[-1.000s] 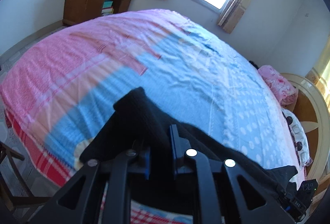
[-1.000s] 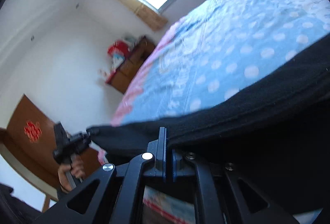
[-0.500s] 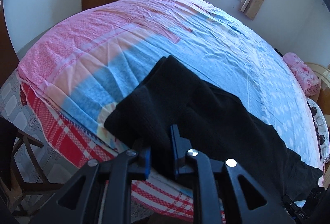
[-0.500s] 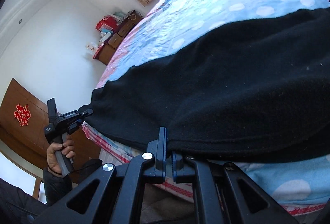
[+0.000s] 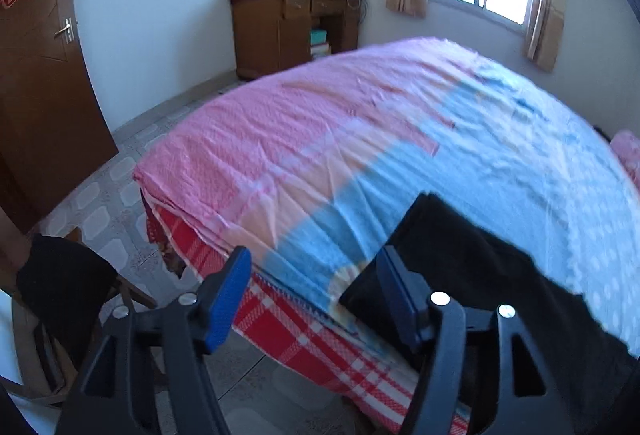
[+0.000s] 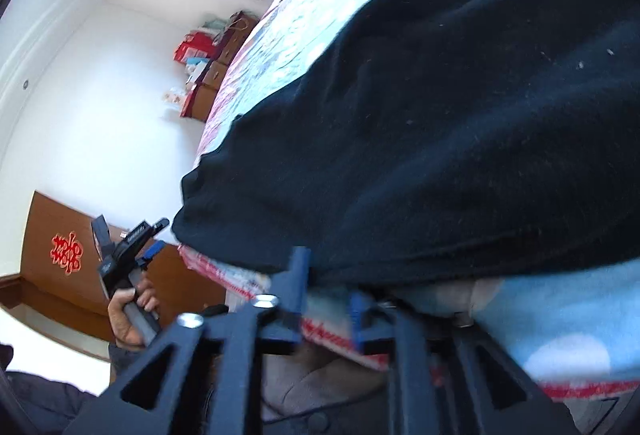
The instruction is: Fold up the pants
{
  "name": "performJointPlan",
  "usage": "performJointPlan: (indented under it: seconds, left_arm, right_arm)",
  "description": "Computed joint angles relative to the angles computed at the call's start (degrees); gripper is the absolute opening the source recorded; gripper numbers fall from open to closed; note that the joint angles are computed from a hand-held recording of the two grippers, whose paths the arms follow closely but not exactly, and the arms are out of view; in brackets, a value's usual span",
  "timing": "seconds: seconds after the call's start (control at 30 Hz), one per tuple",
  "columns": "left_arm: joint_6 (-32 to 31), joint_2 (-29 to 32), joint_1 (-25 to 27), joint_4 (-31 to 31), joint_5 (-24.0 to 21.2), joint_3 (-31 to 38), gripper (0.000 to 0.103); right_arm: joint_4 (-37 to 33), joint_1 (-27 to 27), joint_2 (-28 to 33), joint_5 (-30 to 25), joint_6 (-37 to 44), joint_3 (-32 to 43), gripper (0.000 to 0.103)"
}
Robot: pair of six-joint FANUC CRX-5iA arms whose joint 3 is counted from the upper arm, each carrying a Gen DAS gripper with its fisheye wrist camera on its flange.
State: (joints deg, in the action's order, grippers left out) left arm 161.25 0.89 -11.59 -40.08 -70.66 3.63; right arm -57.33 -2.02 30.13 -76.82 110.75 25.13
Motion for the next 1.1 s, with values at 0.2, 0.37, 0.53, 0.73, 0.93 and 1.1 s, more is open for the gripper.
performJointPlan:
  seconds: [0.2,0.37,0.53,0.73,0.93,1.1]
  left_arm:
    - [-8.4,3.9,-4.3,-0.9,7.0,4.1,0.067]
    - [-15.4,11.9,-6.2,4.2,12.1,10.4,0.068]
    - [-19.0,17.9,-7.0,10.3,13.2,14.1,0.067]
    - [-17.5,20.4,-8.6,8.9,10.7,15.4,0.067]
    - [-16.2,22.3,-9.5,6.7,8.3,17.8,0.070]
    - [-15.5,23.2,-10.0,5.6,7.0,18.8,0.072]
  right_arm:
    - [-0.6,0.0,-4.5,3.7,4.4,-3.9,0.060]
    - [-0.2,-0.6,-6.5,8.1,4.1,-5.4,0.060]
    - [-4.3,-6.3,-11.3,17.5,4.9,-8.8,0.060]
    - [-3.6,-15.0,-15.5,33.1,-2.4,-12.7,0.060]
    - [-2.6,-20.1,-10.7,33.5,-4.8,-6.8,0.057]
    - [2.2,-19.5,-5.0,27.7,-8.2,-0.2,0.049]
